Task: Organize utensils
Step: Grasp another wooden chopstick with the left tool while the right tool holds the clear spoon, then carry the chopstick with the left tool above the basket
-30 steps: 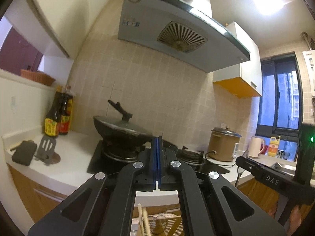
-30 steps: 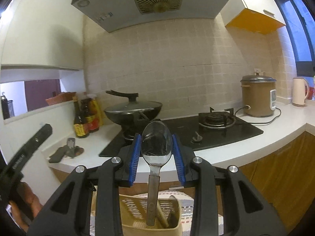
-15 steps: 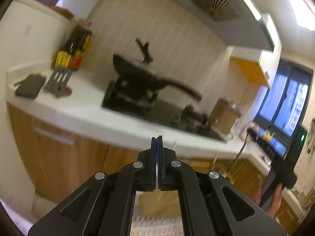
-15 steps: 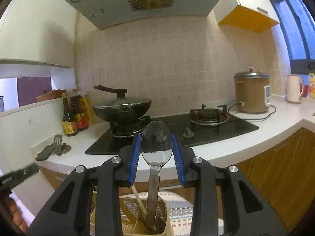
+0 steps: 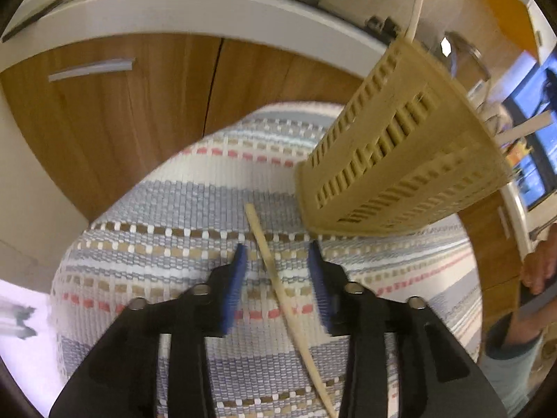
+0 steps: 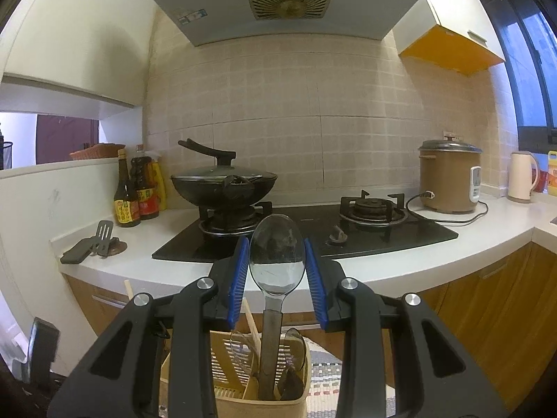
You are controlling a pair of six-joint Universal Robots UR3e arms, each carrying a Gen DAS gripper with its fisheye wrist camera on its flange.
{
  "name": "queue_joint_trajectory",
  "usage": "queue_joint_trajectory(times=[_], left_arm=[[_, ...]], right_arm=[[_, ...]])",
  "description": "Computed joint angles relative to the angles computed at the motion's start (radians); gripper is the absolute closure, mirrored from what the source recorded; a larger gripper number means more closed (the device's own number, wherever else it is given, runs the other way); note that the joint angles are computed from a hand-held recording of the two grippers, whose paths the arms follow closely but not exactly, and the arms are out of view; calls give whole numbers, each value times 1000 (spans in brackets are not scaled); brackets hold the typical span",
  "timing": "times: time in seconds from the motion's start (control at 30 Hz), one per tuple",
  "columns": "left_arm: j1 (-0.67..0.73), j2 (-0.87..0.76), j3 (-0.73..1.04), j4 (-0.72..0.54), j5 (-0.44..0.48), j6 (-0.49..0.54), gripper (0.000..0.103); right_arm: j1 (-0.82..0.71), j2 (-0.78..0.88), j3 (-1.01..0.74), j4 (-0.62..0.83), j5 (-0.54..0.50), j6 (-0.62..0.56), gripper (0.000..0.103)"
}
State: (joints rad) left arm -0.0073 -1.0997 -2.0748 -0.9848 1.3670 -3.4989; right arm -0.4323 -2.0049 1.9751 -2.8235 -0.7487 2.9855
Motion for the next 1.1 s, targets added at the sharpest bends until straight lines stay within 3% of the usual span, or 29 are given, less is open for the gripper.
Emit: queue_joint_trajectory(times=[0.1, 0.27, 0.37, 0.5, 0.57, 0.67, 0.77, 0.9, 1.03, 1.1], left_arm=[[-26, -63, 34, -8, 29, -35, 65], [-159, -220, 184, -66, 191, -68, 65], [-213, -278, 241, -101, 295, -82, 96], [-207, -258, 200, -58, 309, -81, 100], [-168, -182, 122, -7, 247, -91, 100], [-70, 19, -24, 114, 154, -90, 100], [-38, 135, -57, 258, 136, -106, 100], [-182, 123, -6, 602, 387, -119, 100], [-251, -16, 53, 983, 484, -63, 100], [-308, -131, 95, 1158, 575, -39, 100]], right_arm=[[-8, -4, 4, 30, 8, -15, 74], [-30, -13, 8, 63, 29, -35, 74], [-43, -26, 9, 77, 48, -46, 74], [-41, -33, 10, 87, 53, -51, 74], [-42, -40, 17, 89, 51, -54, 73], [-50, -49, 25, 77, 53, -45, 73], [-58, -49, 32, 23, 51, -6, 74], [-56, -43, 31, -37, 43, 47, 74], [-37, -31, 35, -88, 24, 74, 74], [-17, -16, 38, -125, 2, 81, 74]])
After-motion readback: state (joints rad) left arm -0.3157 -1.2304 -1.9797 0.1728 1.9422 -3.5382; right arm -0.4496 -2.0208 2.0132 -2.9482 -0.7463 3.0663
